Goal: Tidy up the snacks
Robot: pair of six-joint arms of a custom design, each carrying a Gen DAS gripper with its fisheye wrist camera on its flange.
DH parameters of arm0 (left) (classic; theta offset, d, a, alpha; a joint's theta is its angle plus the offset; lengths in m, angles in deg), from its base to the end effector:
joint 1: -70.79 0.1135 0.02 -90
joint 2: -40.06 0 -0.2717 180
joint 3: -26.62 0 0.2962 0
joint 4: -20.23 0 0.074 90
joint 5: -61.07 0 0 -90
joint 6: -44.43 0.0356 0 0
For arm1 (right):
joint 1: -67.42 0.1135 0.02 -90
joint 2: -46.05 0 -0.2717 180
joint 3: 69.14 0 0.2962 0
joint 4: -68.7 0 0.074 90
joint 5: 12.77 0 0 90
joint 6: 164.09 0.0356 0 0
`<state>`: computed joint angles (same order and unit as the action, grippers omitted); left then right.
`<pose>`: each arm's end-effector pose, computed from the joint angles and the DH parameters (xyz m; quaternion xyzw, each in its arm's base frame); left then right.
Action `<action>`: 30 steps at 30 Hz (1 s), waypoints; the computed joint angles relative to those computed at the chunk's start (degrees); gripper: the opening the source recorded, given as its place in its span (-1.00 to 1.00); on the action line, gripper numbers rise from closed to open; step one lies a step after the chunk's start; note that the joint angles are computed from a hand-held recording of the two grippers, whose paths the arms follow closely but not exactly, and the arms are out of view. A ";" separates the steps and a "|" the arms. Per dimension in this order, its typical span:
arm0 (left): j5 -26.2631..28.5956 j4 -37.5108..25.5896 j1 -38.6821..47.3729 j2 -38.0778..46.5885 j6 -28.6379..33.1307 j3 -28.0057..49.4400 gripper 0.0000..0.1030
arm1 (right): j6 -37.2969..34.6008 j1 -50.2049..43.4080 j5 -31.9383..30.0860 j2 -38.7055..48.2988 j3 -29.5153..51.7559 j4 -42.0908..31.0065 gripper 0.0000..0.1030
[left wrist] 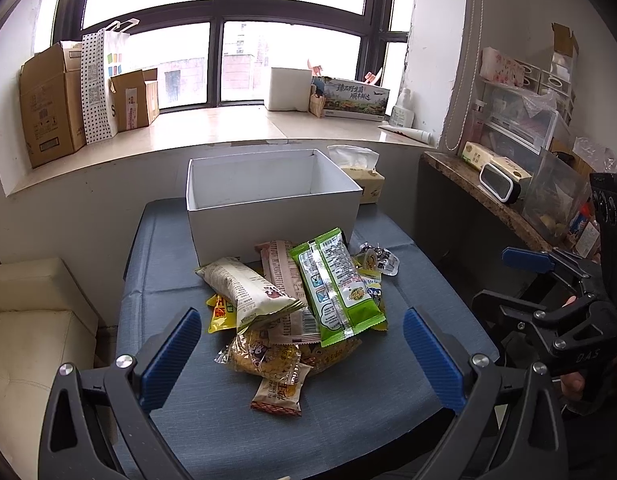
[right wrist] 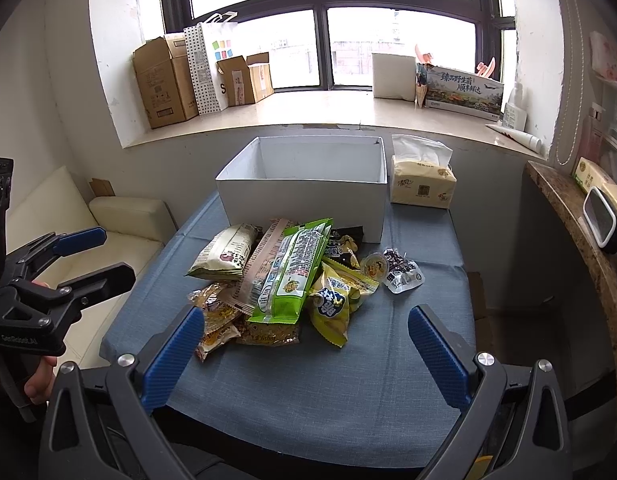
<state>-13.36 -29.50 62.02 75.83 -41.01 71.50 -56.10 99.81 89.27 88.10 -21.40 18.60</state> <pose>0.1707 -0.0360 0.2487 0.1607 0.8876 -0.1382 0.4091 0.1650 0.0959 0.2487 -0.0746 0.9147 0.0765 0.3898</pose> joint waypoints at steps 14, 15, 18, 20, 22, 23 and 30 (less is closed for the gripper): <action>-0.40 -0.16 0.05 -0.22 0.16 -0.13 1.00 | 0.32 0.25 -0.03 0.07 -0.24 0.15 1.00; -0.40 -0.17 0.11 -0.20 0.20 -0.11 1.00 | 0.34 0.24 -0.16 0.09 -0.26 0.15 1.00; -0.38 -0.08 0.27 -0.31 0.25 -0.22 1.00 | 0.32 0.14 -0.31 0.17 -0.35 0.28 1.00; -0.25 0.06 0.73 -0.40 0.38 -0.43 1.00 | -0.13 -0.24 -0.80 0.45 -0.49 0.75 1.00; 0.03 0.19 1.56 -0.25 0.68 -0.64 1.00 | -0.94 -1.14 -1.12 1.82 -0.51 1.81 1.00; 0.32 0.21 2.08 -0.11 0.90 -0.74 1.00 | -1.40 -2.08 -1.99 3.01 -0.54 2.89 1.00; 1.21 0.84 5.49 1.16 1.97 -1.64 1.00 | -5.46 -4.45 -4.48 21.46 3.66 12.78 1.00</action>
<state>-12.15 -28.66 67.51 76.99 -39.05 69.86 -61.56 95.37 84.79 109.56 -17.74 31.38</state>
